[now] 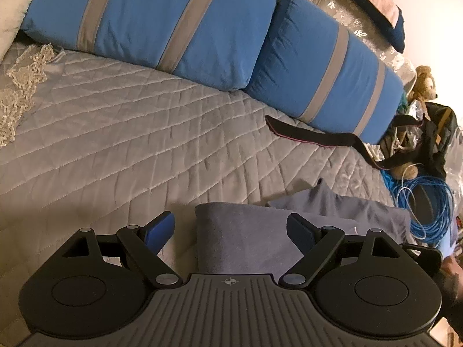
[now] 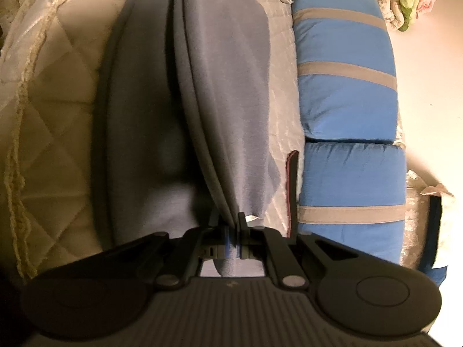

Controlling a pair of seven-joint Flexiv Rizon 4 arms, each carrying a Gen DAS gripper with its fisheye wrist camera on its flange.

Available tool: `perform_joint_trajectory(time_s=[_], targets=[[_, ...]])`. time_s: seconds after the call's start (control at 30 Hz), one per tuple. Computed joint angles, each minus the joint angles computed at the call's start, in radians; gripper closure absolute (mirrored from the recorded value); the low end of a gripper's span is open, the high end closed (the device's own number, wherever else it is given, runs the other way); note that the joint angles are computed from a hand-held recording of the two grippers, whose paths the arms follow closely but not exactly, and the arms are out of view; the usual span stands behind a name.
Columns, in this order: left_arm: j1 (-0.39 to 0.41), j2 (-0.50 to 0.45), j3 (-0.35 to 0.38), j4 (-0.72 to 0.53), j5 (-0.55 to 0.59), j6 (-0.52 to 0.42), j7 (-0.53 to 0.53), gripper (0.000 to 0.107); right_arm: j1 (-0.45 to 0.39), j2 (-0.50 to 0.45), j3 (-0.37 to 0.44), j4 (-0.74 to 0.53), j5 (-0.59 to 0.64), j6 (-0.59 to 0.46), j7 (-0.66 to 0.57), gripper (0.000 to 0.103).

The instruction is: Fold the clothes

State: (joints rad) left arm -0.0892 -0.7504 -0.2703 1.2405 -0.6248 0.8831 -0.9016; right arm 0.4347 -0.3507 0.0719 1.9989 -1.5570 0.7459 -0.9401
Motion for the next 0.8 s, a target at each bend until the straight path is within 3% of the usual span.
perform_joint_trajectory(time_s=[0.2,0.3,0.33,0.4,0.43,0.5,0.63,0.7,0.8], targets=[[-0.001,-0.011,0.002,-0.021,0.003,-0.029,-0.022,0.022,-0.002,0.022,-0.01,-0.01,-0.086,-0.071,0.049,0.099],[-0.002,-0.013,0.003,-0.023,0.009,-0.037,-0.016,0.022,-0.01,0.024,0.018,-0.011,0.059,-0.051,-0.051,0.097],[-0.003,-0.015,0.005,-0.028,0.013,-0.046,-0.018,0.022,-0.008,0.02,0.031,-0.014,0.146,-0.048,-0.112,0.08],[-0.005,-0.021,0.01,-0.039,0.02,-0.062,-0.027,0.022,0.005,0.008,0.05,-0.031,0.304,-0.06,-0.205,0.064],[-0.006,-0.025,0.013,-0.046,0.022,-0.072,-0.035,0.022,0.013,0.006,0.05,-0.032,0.332,-0.054,-0.21,0.046],[-0.006,-0.034,0.017,-0.062,0.025,-0.097,-0.057,0.022,0.021,0.013,0.034,-0.025,0.304,-0.014,-0.156,0.027],[0.002,-0.052,0.016,-0.087,0.021,-0.156,-0.083,0.022,0.014,0.035,0.023,-0.042,0.31,0.102,0.003,0.013],[0.004,-0.064,0.019,-0.104,0.022,-0.187,-0.099,0.022,0.012,0.035,0.0,-0.056,0.251,0.16,0.164,0.003],[0.007,-0.092,0.022,-0.142,0.024,-0.244,-0.128,0.023,0.017,0.013,-0.025,-0.1,0.162,0.19,0.452,0.0]])
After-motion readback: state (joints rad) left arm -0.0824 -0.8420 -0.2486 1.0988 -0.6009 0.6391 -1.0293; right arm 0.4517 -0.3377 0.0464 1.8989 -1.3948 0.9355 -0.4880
